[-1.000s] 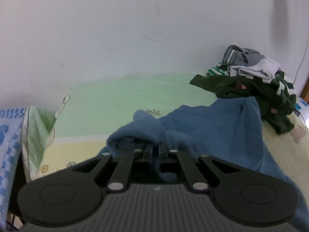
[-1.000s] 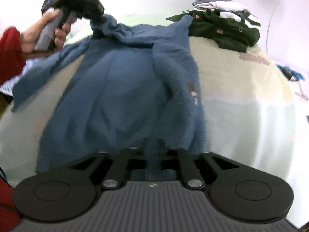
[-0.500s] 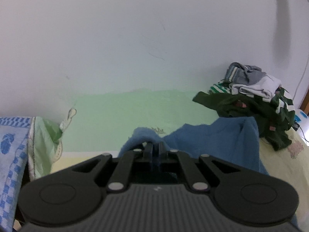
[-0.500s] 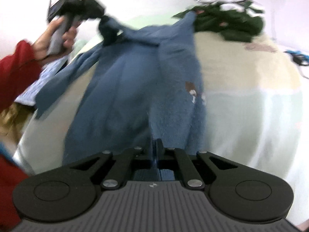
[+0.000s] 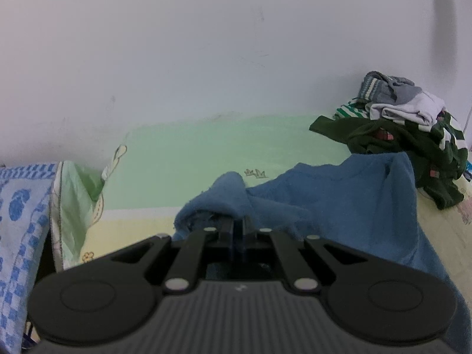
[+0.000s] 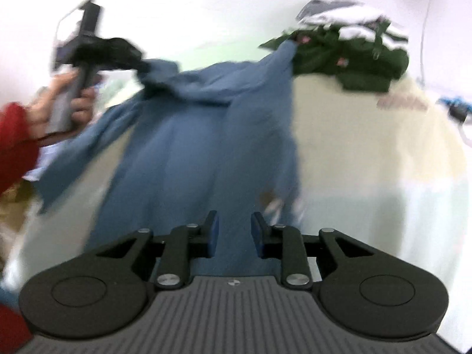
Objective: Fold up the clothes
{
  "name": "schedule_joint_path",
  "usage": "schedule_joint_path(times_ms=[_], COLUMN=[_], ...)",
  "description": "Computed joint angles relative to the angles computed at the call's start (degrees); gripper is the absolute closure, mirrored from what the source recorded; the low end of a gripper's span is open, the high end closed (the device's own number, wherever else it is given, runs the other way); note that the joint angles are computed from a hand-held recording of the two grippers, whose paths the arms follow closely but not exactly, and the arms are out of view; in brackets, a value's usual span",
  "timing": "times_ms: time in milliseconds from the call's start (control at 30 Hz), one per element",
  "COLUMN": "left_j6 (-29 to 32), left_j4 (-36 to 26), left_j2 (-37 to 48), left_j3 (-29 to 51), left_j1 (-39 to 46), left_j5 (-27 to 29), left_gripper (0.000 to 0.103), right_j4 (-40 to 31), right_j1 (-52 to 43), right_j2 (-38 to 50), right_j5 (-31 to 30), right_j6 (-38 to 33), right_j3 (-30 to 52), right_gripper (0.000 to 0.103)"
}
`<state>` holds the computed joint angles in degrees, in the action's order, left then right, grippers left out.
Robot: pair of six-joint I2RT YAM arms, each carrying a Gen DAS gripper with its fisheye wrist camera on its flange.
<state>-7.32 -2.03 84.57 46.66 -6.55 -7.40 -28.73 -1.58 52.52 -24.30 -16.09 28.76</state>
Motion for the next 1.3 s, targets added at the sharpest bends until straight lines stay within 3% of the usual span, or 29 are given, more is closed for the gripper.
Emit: schedule_joint_path(times_ms=[67, 167, 200, 300, 367, 467, 567, 633, 700, 800, 867, 1000, 1067, 1133, 1233, 1300], left_j6=[0.52, 0.59, 0.43, -0.22, -1.39, -3.40, -5.41, -7.08, -8.47, -10.56, -11.69, -13.55, -13.69, -14.07, -15.96, -17.80], left_j4=[-0.19, -0.30, -0.47, -0.53, -0.28, -0.87, -1.84, -2.46, -2.81, -2.61, -2.50, -2.72, -1.83, -1.05, -1.33, -1.82], left_j2=[-0.43, -0.25, -0.13, -0.20, -0.13, 0.73, 1.42, 1.47, 1.38, 0.97, 0.54, 1.58, 1.74, 1.94, 1.43, 0.69], left_j3=[-0.34, -0.50, -0.45, -0.93, -1.44, -1.44, -1.11, -0.99, -1.03, -1.86, -2.71, -3.75, -4.67, -5.43, -6.40, -7.13], left_j1=[-0.89, -1.71, -1.77, -2.05, -2.69, -3.82, -5.30, -6.11, -7.20, -9.15, -10.17, -12.79, -14.54, -16.56, -18.33, -19.08], left_j5=[-1.18, -2.59, -2.61, -2.67, -3.63, -5.45, -8.61, -10.25, -11.88, -14.37, -15.44, -17.49, -18.17, -19.16, -18.96, -18.28], left_gripper=[0.102, 0.102, 0.102, 0.102, 0.102, 0.101, 0.101, 0.101, 0.101, 0.101, 0.101, 0.102, 0.102, 0.102, 0.101, 0.096], right_j4=[7.48, 11.08, 10.81, 1.54, 0.02, 3.06, 4.56, 2.06, -5.26, -8.27, -9.29, -19.31, -21.97, -24.22, -23.30, -20.62], right_j1=[2.67, 1.81, 1.05, -0.93, -0.57, 4.12, 5.78, 3.89, 3.00, 3.15, 4.63, 6.48, 6.70, 7.36, 11.14, 15.22], right_j2=[7.49, 12.35, 12.97, 16.85, 20.53, 29.02, 37.59, 41.13, 44.64, 47.95, 51.46, 60.11, 61.56, 64.19, 67.45, 68.45], right_j5=[2.28, 4.55, 5.12, 2.04, -1.34, 0.59, 2.06, -0.76, -1.64, -3.90, -1.58, 0.36, -2.28, -6.93, -12.56, -12.85], right_j6=[1.54, 0.16, -1.03, -5.09, -5.84, -3.28, -5.45, -8.41, -10.87, -11.05, -12.39, -15.97, -14.24, -11.21, -6.85, -4.81], right_j3=[-0.26, -0.29, -0.02, 7.37, 12.73, 18.92, 23.66, 27.16, 33.94, 40.74, 44.44, 57.78, 64.34, 72.66, 80.64, 82.11], right_gripper=[0.079, 0.086, 0.086, 0.085, 0.085, 0.085, 0.088, 0.089, 0.091, 0.086, 0.086, 0.086, 0.085, 0.081, 0.065, 0.059])
